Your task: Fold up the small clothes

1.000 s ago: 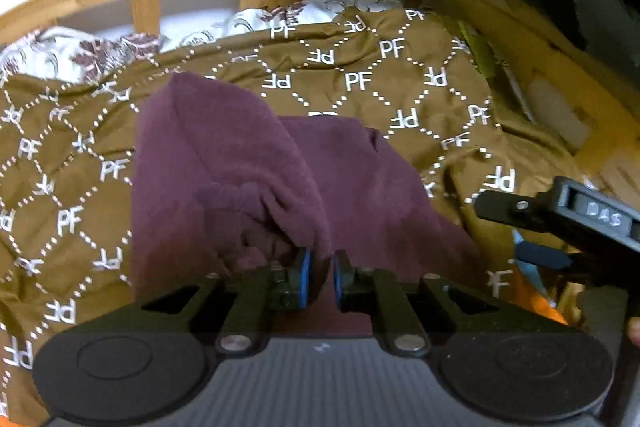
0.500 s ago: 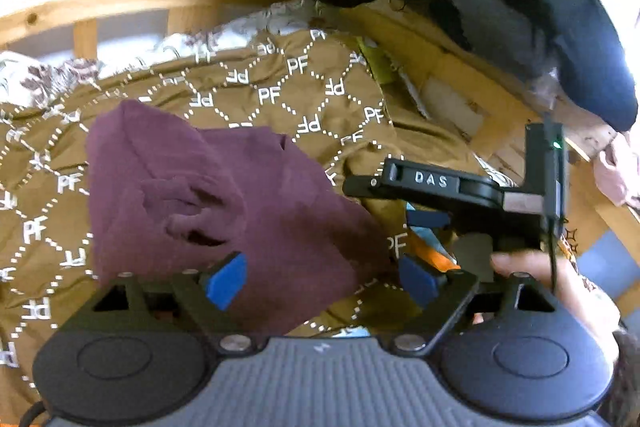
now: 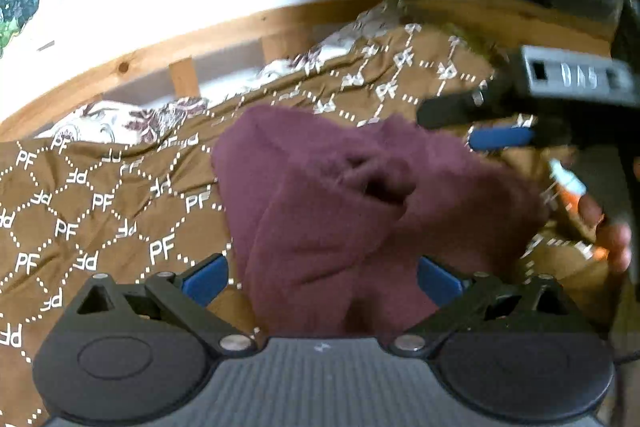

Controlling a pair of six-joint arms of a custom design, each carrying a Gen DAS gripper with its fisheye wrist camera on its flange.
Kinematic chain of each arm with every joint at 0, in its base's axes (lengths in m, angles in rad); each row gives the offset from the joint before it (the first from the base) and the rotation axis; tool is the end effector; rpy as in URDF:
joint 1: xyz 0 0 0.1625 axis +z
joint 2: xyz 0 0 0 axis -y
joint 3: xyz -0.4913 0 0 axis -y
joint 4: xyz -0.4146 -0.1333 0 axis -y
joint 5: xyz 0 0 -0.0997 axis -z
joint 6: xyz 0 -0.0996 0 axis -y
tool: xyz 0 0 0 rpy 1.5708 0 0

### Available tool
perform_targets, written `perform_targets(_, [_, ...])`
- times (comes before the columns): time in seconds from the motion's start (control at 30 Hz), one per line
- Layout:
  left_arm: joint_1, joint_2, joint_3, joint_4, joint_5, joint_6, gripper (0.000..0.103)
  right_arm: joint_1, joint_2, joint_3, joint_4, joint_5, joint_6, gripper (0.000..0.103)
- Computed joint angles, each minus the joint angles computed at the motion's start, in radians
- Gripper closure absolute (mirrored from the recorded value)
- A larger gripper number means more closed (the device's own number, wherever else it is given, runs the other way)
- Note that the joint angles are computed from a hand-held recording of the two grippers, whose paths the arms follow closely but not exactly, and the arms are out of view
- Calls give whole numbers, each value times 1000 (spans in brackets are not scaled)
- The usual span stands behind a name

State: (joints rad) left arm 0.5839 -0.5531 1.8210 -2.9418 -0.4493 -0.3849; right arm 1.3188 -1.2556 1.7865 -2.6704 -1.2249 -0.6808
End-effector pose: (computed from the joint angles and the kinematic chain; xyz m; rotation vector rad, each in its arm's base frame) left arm -0.4155 -0.5418 -0.0079 0.5725 2.0800 -0.9437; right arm 0.0011 -0.6656 0.3944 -0.7688 2.8284 -0.9941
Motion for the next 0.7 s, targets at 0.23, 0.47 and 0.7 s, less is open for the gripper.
perform_targets(0.23, [28, 25, -4, -38, 6, 17, 5, 22, 123, -127, 108, 37, 107, 1])
perform_targets(0.47, [18, 39, 1, -37, 36, 38, 33, 52, 218, -196, 99, -58, 135, 24])
perform_targets(0.7, [17, 52, -5, -48, 43, 71, 75, 62, 213, -169, 79, -85, 58, 70])
